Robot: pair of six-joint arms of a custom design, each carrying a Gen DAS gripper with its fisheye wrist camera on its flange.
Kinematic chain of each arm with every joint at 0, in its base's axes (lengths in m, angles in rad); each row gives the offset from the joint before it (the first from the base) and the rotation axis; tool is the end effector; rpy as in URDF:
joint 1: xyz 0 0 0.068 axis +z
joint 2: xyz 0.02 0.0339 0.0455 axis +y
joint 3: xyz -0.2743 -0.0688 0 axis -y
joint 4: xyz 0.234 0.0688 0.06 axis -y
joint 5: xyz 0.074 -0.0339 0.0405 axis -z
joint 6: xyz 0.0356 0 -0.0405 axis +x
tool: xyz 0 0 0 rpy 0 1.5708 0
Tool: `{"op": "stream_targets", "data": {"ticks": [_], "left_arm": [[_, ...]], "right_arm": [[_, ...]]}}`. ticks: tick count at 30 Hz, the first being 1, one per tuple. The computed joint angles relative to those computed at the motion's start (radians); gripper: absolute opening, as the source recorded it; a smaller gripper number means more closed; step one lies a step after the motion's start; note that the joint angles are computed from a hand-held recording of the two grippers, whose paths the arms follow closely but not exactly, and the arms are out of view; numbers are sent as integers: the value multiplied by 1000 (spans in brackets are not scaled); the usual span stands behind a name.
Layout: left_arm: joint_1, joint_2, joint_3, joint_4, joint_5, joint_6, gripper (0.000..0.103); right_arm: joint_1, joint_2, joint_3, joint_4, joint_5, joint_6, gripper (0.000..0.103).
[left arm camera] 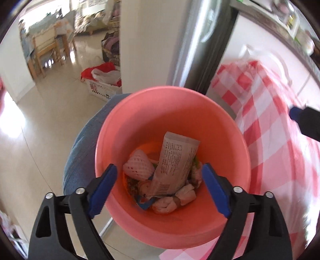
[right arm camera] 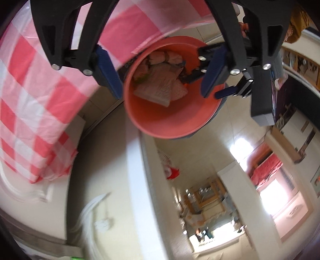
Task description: Collect trash
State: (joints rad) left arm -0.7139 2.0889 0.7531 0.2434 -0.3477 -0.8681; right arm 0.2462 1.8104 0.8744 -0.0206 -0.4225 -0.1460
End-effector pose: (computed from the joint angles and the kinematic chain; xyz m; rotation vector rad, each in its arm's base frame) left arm 0.2484 -0.1992 0.0428 -0.3066 2.5450 -0.1278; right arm 0.3199 0.0954 0.1401 -0.6519 2.4117 0.5734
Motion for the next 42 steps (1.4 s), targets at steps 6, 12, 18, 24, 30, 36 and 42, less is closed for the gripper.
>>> {"op": "stream_targets", "data": {"ticks": [6, 12, 18, 24, 30, 36, 42], "left_arm": [[-20, -84, -3, -79, -105, -32, 91], [-67, -207, 3, -166, -215, -49, 94], [-155, -256, 119, -300, -316, -40, 94], [-260, -260, 268, -376, -365, -11, 94], [-349, -215, 496, -511, -413, 31, 95], [-431, -153, 734, -618, -473, 98, 95], [-501, -98, 906, -630, -478, 179, 96]], "right_arm": [[-100, -53, -47, 24, 1, 8, 88], [-208, -119, -96, 42, 4, 6, 89], [-351, -215, -143, 3, -39, -21, 89], [-526, -358, -195, -33, -78, -64, 91], [-716, -535, -234, -64, -133, -124, 93], [-953, -688, -227, -110, -251, -176, 95], [-1261, -793, -179, -152, -439, -184, 99]]}}
